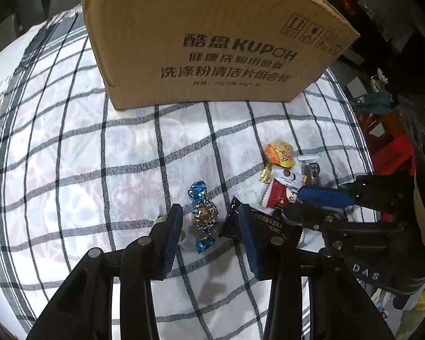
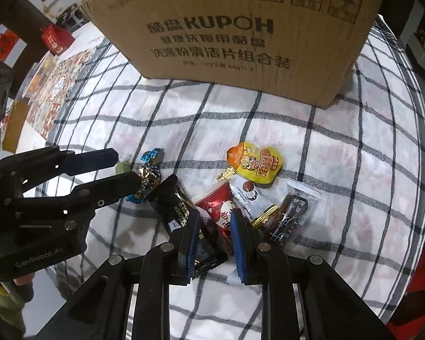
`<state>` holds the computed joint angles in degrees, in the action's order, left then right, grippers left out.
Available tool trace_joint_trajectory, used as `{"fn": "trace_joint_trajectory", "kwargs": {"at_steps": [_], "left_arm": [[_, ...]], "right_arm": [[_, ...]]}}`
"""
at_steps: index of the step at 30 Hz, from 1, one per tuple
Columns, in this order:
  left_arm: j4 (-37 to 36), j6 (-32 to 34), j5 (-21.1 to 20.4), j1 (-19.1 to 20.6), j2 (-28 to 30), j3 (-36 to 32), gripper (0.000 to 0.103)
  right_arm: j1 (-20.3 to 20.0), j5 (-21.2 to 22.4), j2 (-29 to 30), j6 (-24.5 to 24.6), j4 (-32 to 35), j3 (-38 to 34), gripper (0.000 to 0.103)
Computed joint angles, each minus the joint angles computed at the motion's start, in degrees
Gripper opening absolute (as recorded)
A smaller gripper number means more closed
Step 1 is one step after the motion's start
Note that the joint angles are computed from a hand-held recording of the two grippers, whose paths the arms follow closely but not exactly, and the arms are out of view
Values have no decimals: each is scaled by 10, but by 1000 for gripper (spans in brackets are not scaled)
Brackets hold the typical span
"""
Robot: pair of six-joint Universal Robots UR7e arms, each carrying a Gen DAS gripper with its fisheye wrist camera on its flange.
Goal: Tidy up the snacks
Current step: 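Grasp the blue-wrapped candy with the left gripper while the right gripper grasps the red packet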
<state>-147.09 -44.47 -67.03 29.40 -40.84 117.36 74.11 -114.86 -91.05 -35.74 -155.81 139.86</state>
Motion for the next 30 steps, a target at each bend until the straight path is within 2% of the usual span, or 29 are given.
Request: {"fn": "trace_joint_trajectory", "kwargs": {"at_steps": [1, 2, 17, 22, 25, 30], "left_arm": [[1, 0, -2, 2, 2, -1, 39], [0, -1, -3, 3, 4, -2, 39], [13, -14, -10, 20, 41, -26, 35], [15, -17, -5, 22, 46, -29, 33], [13, -15, -8, 24, 49, -30, 25], [7, -15, -8, 23, 49, -27, 23]], "right_arm": [[0, -1, 2, -3, -4, 1, 34], [1, -2, 4, -5, -9, 2, 35], [13, -50, 54, -29, -70, 7, 35], [15, -56, 74, -29, -91, 8, 35], [14, -54, 78, -29, -99, 9, 35], [16, -55, 78, -29, -108, 13, 27]]}}
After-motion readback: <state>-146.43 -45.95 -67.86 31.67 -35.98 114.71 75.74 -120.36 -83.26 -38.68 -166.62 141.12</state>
